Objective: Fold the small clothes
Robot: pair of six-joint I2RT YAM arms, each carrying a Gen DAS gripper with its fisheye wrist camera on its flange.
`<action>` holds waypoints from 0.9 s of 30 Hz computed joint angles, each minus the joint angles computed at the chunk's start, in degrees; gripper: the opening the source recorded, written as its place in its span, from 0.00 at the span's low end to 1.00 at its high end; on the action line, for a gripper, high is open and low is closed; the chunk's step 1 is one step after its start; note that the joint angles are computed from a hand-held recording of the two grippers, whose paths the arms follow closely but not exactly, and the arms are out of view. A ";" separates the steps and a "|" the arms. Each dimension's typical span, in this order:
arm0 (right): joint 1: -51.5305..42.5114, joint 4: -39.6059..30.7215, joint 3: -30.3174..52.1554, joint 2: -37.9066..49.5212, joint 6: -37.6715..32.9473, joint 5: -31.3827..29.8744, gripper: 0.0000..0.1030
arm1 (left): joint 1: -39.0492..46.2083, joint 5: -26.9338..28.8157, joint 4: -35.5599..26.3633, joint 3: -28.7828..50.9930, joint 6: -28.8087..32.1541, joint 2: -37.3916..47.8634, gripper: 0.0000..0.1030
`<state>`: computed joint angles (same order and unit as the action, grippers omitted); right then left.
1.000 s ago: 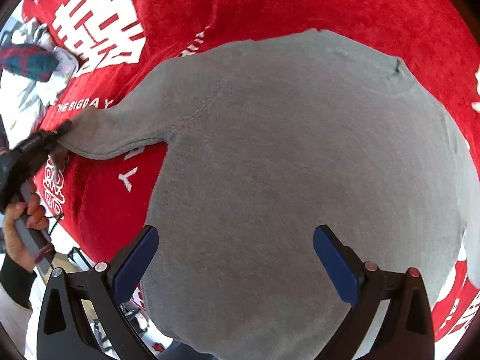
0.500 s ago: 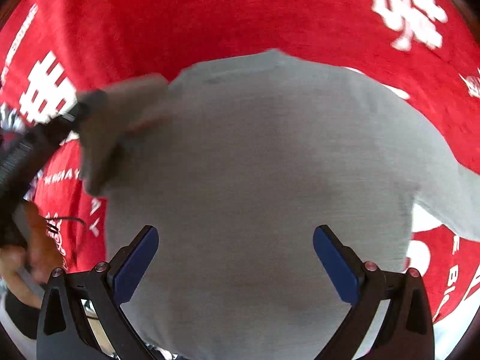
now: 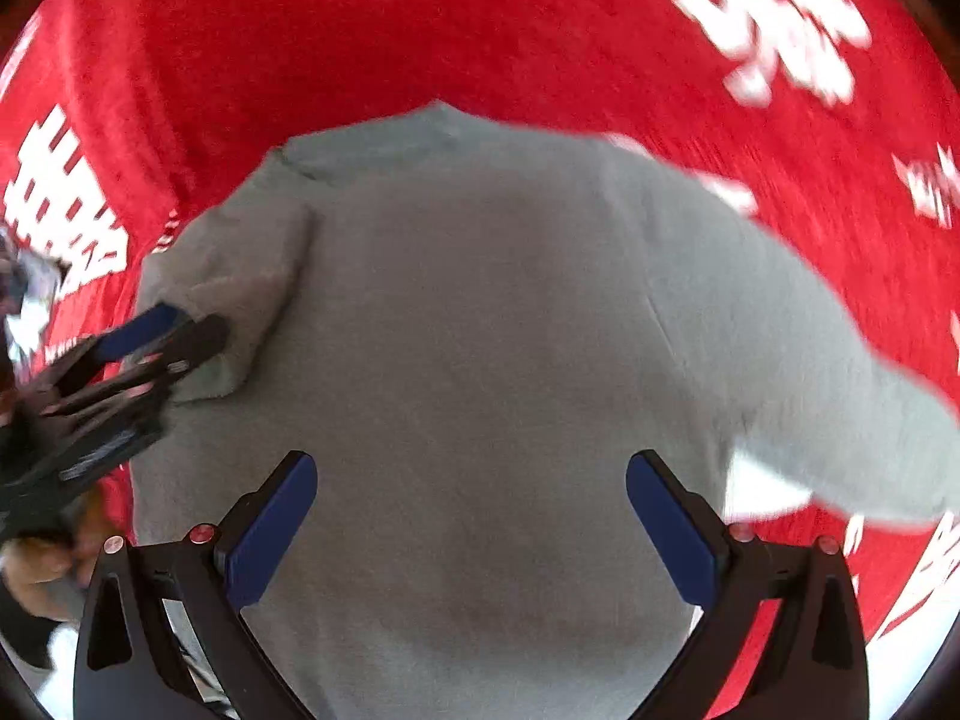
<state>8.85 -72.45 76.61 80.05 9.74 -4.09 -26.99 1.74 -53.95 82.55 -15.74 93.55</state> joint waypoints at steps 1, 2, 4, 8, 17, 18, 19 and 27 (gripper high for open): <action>1.85 0.36 1.32 0.85 -0.64 1.09 1.00 | 1.83 -0.28 -1.14 0.21 0.72 -1.86 0.70; 4.99 1.31 3.32 2.52 -1.30 2.47 1.00 | 3.66 -0.85 -1.83 -0.24 1.67 -3.68 0.70; 10.00 2.92 5.99 5.41 -2.84 4.82 1.00 | 8.28 -3.20 -3.64 -1.53 3.81 -6.95 0.70; 21.89 7.39 9.69 13.46 -7.95 12.91 1.00 | 17.83 -7.05 -6.19 -4.72 6.39 -7.22 0.70; 28.28 15.37 11.47 21.60 -11.02 26.71 0.06 | 20.94 -9.24 -0.61 -15.35 6.89 -8.09 0.84; 25.63 15.65 11.32 19.54 -7.28 23.21 0.06 | 21.64 -8.52 -0.60 -15.19 7.33 -7.89 0.84; 22.06 16.36 10.55 16.75 -3.16 18.28 0.06 | 22.15 -7.93 -0.76 -15.21 7.41 -7.91 0.84; -7.58 25.57 -9.39 3.17 26.12 -16.79 0.11 | 21.07 -7.34 1.30 -16.69 7.81 -7.11 0.84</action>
